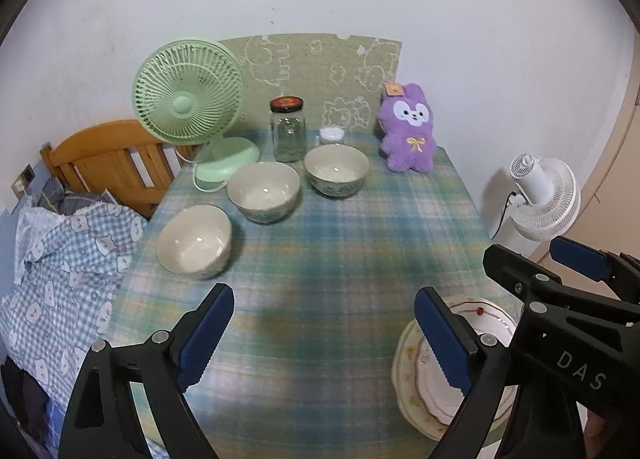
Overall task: Organize plates and bowls
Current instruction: 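Move both tools away from the stack toward the bowls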
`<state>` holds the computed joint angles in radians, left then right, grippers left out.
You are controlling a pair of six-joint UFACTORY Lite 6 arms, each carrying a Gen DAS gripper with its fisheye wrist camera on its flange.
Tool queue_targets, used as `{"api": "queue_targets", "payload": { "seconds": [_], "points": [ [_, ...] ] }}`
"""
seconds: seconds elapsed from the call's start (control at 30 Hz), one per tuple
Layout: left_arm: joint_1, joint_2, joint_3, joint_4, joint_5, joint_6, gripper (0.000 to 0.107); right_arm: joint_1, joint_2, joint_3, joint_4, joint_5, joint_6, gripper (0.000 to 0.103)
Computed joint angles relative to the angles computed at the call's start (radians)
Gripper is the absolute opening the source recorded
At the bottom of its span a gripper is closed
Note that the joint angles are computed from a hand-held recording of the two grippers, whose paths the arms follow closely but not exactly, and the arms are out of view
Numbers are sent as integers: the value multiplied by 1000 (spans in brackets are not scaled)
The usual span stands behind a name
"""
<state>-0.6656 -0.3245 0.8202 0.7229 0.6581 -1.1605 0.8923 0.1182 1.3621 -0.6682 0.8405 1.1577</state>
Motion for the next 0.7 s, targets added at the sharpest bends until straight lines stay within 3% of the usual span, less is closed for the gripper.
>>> {"api": "queue_targets", "payload": {
  "seconds": [0.2, 0.53, 0.7],
  "points": [
    [153, -51, -17, -135, -48, 274, 92, 56, 140, 170, 4, 65, 76, 76],
    [486, -86, -52, -576, -206, 940, 92, 143, 403, 504, -41, 185, 161, 76],
    [633, -24, -29, -845, -232, 1303, 92, 166, 548, 688, -65, 238, 174, 76]
  ]
}}
